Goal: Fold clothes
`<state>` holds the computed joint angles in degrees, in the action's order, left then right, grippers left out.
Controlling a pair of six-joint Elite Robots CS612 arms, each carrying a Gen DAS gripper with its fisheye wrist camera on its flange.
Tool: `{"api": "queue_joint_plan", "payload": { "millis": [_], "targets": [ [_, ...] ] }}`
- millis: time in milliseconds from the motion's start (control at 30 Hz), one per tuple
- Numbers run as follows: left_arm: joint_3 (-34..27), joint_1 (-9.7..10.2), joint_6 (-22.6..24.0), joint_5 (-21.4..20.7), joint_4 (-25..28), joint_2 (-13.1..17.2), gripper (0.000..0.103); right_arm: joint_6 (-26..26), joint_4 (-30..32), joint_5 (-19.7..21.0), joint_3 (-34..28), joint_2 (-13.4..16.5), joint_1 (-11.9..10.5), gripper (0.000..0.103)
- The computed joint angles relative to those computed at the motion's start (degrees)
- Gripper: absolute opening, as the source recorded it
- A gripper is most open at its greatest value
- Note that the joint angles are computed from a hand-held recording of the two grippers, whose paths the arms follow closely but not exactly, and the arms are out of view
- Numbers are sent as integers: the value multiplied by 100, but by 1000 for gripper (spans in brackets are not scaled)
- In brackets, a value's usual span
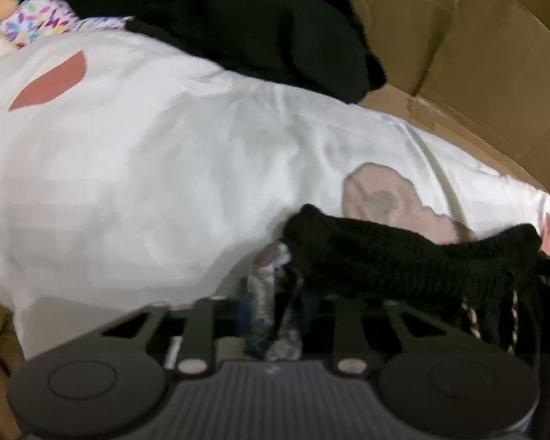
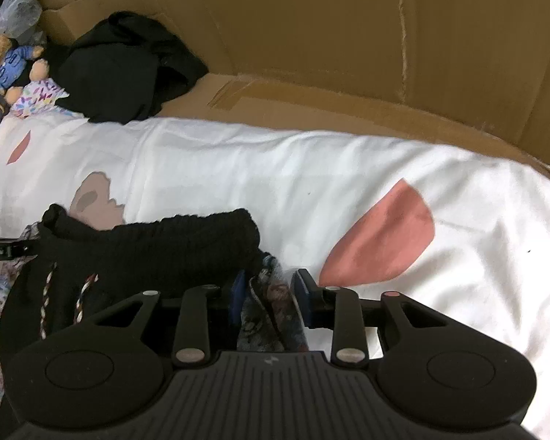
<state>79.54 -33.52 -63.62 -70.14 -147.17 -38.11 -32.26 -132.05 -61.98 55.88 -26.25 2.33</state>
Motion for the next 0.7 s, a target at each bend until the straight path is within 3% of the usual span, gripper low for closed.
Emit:
{"api": "queue_joint_plan", "payload": {
  "millis": [167, 700],
  "targets": [
    [-41, 37, 212, -17, 56, -58, 8, -490, -283, -202, 203, -138, 40, 12],
    [-125, 24, 553, 632, -190, -71, 6, -801, -1340, -476, 179, -183, 130, 10]
  ]
}}
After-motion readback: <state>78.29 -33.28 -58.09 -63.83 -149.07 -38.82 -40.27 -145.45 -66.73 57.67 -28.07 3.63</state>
